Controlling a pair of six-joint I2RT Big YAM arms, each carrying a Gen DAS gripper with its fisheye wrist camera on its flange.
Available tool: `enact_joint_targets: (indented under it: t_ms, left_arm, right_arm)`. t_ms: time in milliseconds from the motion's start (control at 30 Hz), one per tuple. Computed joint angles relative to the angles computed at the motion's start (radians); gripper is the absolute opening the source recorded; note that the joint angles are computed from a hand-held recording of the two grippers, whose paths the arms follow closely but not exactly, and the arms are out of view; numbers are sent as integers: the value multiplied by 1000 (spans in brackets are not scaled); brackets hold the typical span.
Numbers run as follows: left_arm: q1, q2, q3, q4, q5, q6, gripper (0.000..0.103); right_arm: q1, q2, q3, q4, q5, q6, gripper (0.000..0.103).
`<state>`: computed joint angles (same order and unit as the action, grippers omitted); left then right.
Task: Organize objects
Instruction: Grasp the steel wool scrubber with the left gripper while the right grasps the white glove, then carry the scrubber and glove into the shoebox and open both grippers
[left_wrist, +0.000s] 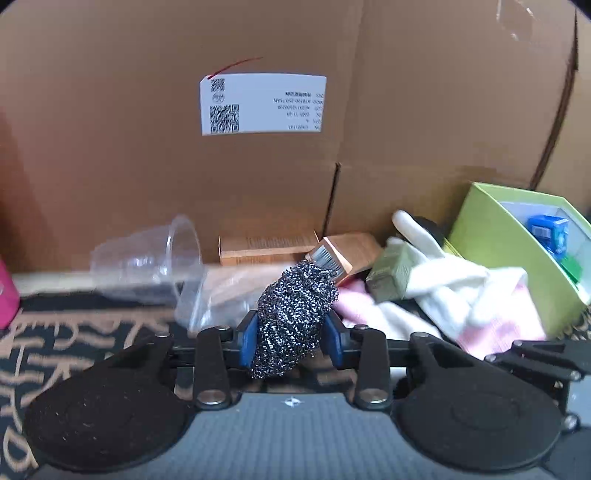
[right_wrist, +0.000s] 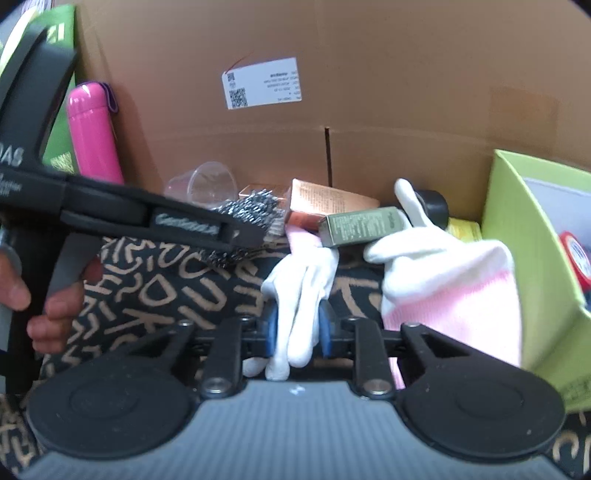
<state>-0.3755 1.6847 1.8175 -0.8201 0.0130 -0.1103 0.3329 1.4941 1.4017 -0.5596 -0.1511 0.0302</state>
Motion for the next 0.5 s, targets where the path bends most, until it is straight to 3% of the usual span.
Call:
enact_joint_targets:
  t_ms: [233,500]
  left_arm:
    - [-31,-176,-175,-61,9,10,39]
    - [-95,-356,-372,-52,-3,-24,42]
  right_arm:
    - [-18,-169,-139,-15,-50,-18,18]
    - [-51,-396,-297,-135,-102,-43,18]
